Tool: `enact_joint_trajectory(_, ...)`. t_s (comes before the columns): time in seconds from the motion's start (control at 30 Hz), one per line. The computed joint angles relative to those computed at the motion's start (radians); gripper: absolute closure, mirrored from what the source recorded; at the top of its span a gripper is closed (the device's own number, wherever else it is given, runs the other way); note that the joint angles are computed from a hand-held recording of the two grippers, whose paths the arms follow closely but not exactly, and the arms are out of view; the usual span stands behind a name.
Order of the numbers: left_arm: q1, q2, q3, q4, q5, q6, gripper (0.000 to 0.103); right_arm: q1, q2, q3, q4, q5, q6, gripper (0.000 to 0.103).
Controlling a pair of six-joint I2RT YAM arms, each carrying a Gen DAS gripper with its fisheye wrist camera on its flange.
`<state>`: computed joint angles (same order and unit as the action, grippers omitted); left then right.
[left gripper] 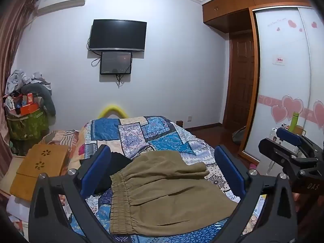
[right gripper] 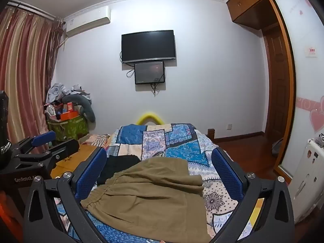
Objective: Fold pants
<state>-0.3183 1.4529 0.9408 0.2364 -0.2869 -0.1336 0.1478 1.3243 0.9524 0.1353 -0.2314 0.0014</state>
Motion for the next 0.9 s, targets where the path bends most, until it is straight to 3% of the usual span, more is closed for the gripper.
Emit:
enact_joint_trajectory(0.1,-0.004,-0.006,-0.020,0.037,0.000,0.009,0.000,0.001,0.001,0.004,-0.009,0.001,-0.001,0.000)
enact_joint_trajectory(0.9,-0.006,-0.003,0.012,0.002,-0.007,0.006,0.000,0.008,0.006,0.007,-0.017,0.006,0.003,0.000)
